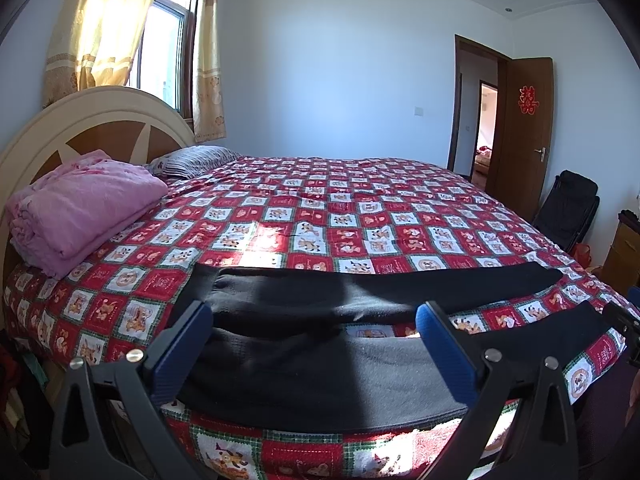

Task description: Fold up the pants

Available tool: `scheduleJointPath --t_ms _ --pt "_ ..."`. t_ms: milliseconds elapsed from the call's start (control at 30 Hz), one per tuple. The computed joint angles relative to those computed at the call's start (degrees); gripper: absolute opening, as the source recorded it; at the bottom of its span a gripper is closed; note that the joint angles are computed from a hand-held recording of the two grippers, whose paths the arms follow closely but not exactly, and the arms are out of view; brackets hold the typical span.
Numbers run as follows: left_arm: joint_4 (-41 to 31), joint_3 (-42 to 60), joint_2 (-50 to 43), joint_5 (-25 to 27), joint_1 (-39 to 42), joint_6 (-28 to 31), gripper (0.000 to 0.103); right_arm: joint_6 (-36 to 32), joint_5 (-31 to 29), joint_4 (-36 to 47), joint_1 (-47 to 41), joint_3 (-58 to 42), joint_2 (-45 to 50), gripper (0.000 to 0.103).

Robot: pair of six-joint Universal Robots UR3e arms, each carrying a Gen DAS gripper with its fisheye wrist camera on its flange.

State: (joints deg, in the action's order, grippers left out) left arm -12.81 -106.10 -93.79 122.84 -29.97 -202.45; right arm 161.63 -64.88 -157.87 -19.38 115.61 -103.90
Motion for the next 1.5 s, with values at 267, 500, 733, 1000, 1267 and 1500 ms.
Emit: scheduleJointPath --t_ms 267,500,733,1000,1267,1500 --pt "1.05 -1.89 -0.85 -4.34 3.95 0.51 0.103 0.19 0.06 -2.21 1.26 0.37 3.51 0.102" --pt "8.09 -7.55 -2.42 -8.38 16.13 6.30 0.103 -1.63 -0.04 -5.89 2.51 -1.56 14.31 0.102" --pt "13.54 -11.31 -4.38 -19.55 36.52 13.10 0.103 0.04 0.04 -3.12 1.04 -8.16 24.35 0.072" --pt "8.64 5.80 -17.91 -24.54 39.81 21.19 0.103 0.60 -4.94 -0.67 3.35 -21.37 36.30 0.058" --pt "0.93 17.72 -27.40 -29.09 42.04 21.47 0.097 0.21 -8.18 4.99 5.43 -40.48 47.55 0.058" --pt "-2.98 22.16 -29.63 -35.35 44.45 23.82 0.083 3.69 -9.43 19.56 4.86 -68.59 62.18 0.058"
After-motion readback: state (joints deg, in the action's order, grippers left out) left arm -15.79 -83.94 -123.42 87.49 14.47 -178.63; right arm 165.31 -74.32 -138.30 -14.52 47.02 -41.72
